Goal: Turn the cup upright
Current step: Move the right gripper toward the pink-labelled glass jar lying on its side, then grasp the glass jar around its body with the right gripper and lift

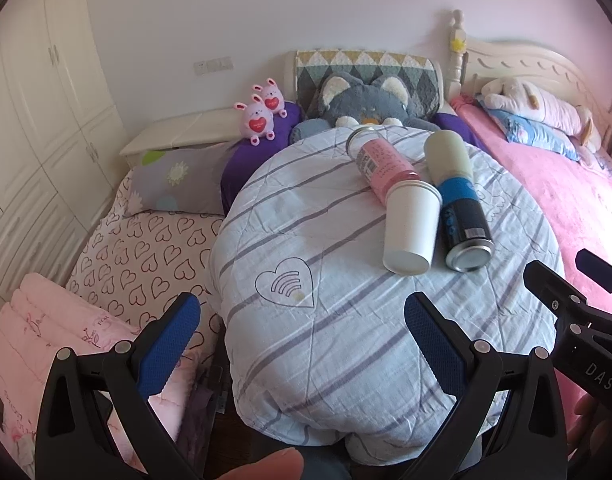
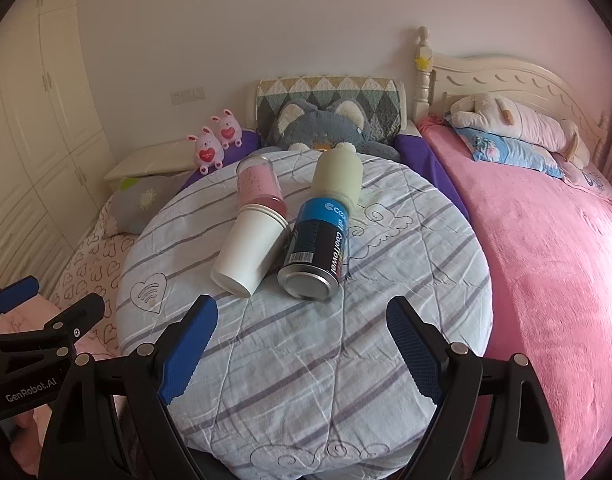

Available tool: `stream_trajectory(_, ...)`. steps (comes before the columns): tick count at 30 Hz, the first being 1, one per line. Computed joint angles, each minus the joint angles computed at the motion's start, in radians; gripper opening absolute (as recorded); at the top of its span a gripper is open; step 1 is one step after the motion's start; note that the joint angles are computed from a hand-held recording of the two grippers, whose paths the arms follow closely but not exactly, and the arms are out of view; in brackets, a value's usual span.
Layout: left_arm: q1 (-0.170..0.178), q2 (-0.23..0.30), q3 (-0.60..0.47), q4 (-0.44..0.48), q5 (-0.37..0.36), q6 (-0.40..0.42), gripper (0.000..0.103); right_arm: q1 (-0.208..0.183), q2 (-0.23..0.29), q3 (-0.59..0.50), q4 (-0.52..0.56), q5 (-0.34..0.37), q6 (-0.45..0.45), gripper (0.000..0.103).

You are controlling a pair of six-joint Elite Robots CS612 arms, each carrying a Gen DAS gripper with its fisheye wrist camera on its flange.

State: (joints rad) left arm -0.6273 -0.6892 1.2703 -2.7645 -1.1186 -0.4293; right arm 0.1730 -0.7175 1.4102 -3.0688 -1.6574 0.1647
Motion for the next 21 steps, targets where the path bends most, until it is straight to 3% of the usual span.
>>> stream_trajectory(10, 0.042, 0.095, -0.159, 0.101, -0.006, -0.017, 0.103, -0.007, 0.106, -0.215, 0.179, 0.043, -0.07, 0.087)
stream_trajectory(21, 0.094, 0.27, -0.485, 0.282, 0.015, -0.042, 0.103, -0.002, 0.338, -0.696, 0.548, 0.103, -0.195, 0.087)
